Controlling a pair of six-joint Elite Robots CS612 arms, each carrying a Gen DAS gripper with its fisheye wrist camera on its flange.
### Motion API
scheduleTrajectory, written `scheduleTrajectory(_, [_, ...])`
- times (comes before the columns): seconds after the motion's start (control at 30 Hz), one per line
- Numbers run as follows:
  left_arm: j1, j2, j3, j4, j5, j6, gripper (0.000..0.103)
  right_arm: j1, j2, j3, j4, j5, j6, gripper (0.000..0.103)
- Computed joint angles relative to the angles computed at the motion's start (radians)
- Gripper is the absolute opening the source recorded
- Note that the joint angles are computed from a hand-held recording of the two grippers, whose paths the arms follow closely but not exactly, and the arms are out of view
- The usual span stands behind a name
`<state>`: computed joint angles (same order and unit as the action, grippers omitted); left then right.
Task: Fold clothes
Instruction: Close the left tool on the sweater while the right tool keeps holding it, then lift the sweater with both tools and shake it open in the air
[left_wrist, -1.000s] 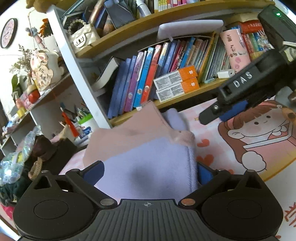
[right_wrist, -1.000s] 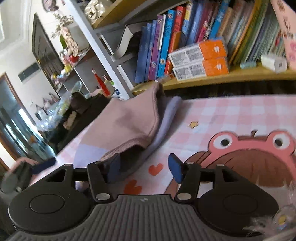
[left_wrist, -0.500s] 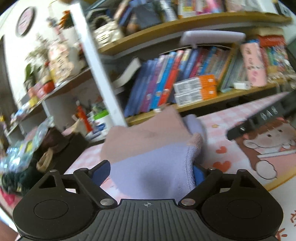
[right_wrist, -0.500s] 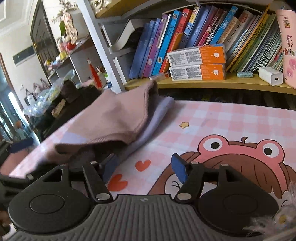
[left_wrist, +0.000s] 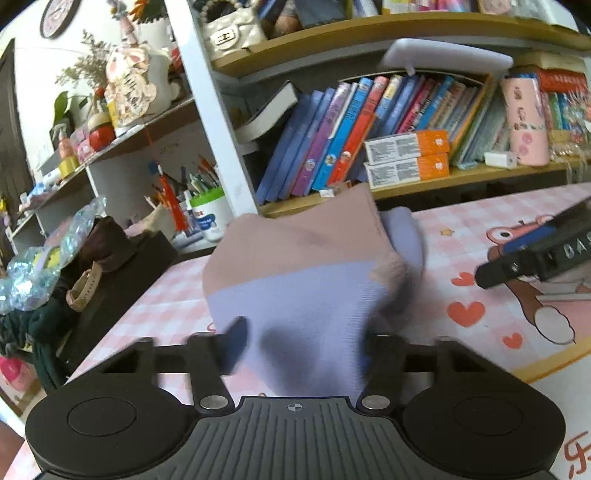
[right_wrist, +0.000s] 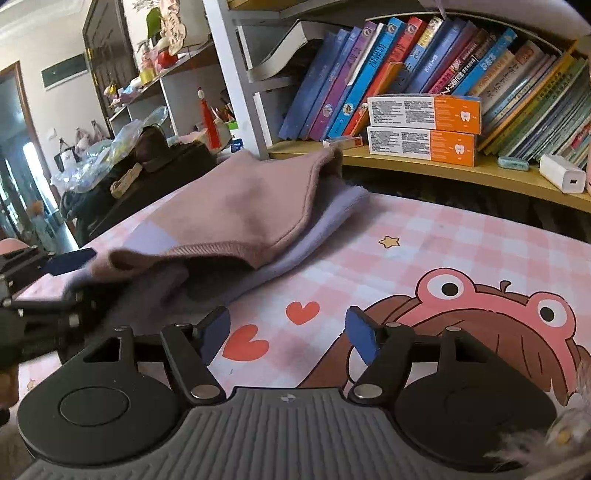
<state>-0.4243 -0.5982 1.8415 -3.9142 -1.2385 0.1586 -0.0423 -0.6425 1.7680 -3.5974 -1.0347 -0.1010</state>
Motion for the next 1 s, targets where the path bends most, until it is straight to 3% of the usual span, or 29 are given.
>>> scheduleTrajectory(0.03, [0.007,-0.005,-0.001,0.021,-0.013,-0.021,0.024,0.001,-0.001,0.001,-0.003,-0.001,-0.005,0.067])
scheduleTrajectory(0.1, [0.027,-0.016,-0.001,0.057,-0.063,-0.077,0.015,0.003,-0.002,0.004,-0.01,-0.001,-0.017,0.068])
scheduleTrajectory(0.2, [0.048,-0.03,0.011,0.03,-0.117,-0.129,0.008,0.002,-0.004,0.007,-0.017,0.013,-0.03,0.072])
scheduleTrajectory(0.37, [0.042,-0.057,0.033,-0.189,-0.085,-0.025,0.006,-0.002,-0.005,0.01,-0.039,0.02,-0.027,0.074])
scheduleTrajectory(0.47, [0.043,-0.082,0.045,-0.298,-0.109,-0.021,0.006,0.004,-0.006,0.015,-0.073,-0.008,-0.036,0.074])
scheduleTrajectory(0.63, [0.036,-0.103,0.069,-0.432,-0.167,0.02,0.006,-0.001,-0.001,0.017,-0.132,0.044,-0.019,0.077])
scheduleTrajectory(0.8, [0.032,-0.113,0.085,-0.382,-0.176,0.046,0.006,0.014,-0.003,0.026,-0.15,0.019,-0.085,0.077])
scheduleTrajectory(1.0, [0.05,-0.107,0.135,-0.34,-0.141,0.071,0.006,0.041,0.005,0.037,-0.191,-0.016,-0.246,0.078])
